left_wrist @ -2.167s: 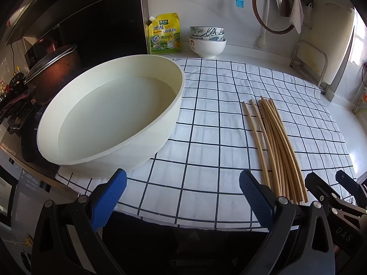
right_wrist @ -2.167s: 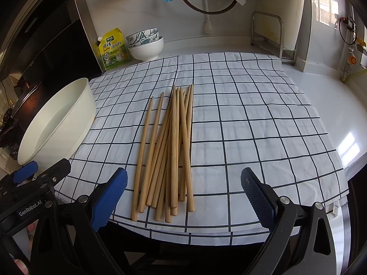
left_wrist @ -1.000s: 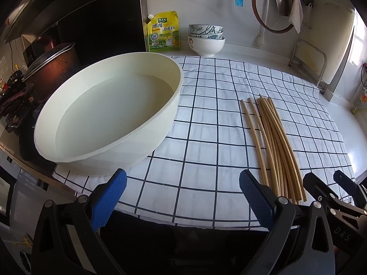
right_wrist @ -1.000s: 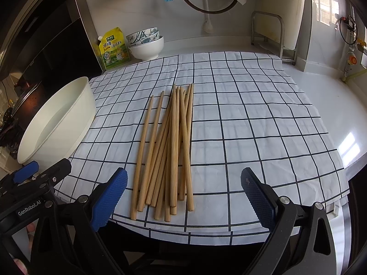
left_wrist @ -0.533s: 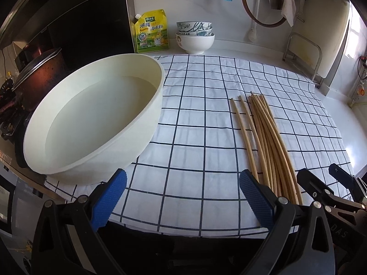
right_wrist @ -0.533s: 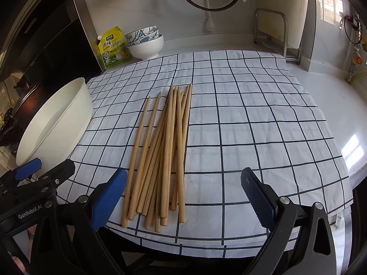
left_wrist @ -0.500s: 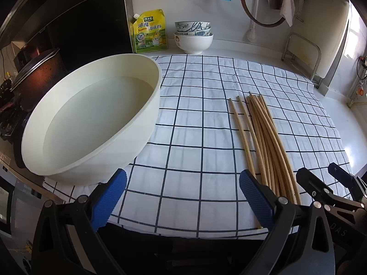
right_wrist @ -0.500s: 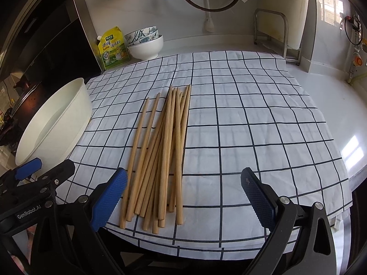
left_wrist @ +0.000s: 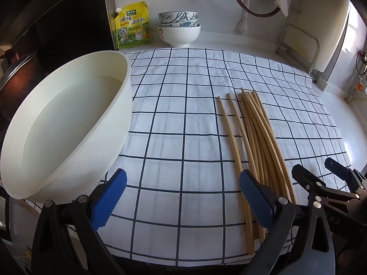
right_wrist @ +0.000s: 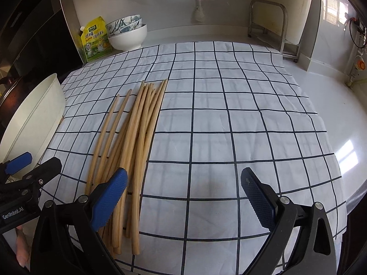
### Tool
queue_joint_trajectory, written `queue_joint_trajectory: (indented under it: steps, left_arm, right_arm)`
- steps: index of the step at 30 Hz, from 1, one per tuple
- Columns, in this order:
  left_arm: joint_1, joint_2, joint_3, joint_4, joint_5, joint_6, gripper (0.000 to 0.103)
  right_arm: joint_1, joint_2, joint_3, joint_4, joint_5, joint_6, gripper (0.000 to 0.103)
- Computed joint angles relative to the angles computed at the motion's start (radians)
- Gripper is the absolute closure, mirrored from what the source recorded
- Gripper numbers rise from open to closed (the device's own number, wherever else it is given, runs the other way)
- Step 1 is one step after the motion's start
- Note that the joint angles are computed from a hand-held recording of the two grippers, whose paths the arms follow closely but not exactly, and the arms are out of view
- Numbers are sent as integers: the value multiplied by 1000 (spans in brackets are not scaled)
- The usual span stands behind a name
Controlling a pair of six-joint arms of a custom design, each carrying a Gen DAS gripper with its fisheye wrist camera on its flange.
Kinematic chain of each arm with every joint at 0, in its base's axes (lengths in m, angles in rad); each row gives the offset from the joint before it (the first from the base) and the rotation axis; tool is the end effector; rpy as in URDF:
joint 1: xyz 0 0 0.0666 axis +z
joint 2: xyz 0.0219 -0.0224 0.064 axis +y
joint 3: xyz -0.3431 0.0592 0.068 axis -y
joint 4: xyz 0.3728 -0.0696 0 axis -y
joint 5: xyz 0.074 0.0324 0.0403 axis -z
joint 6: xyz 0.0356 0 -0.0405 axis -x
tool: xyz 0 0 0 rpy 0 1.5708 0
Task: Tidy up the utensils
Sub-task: 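Move the left tool toward the chopstick bundle while the right tool follows alongside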
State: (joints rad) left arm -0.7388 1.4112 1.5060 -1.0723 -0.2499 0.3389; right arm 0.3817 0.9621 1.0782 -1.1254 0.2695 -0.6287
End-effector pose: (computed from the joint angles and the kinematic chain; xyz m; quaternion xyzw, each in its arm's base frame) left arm 0.3503 -0.3077 0.4254 0.1528 0.9372 -0.0465 0.3101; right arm 0.2907 0.1060 0.4024 0.1542 0.9403 0.0199 0.3027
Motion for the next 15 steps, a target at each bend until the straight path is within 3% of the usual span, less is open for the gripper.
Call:
queue_joint_trajectory:
  steps: [15]
  left_arm:
    - [7,47,22,-18,29,-7,6]
  right_arm:
    - [-45,57,32,-18,-9,26,8]
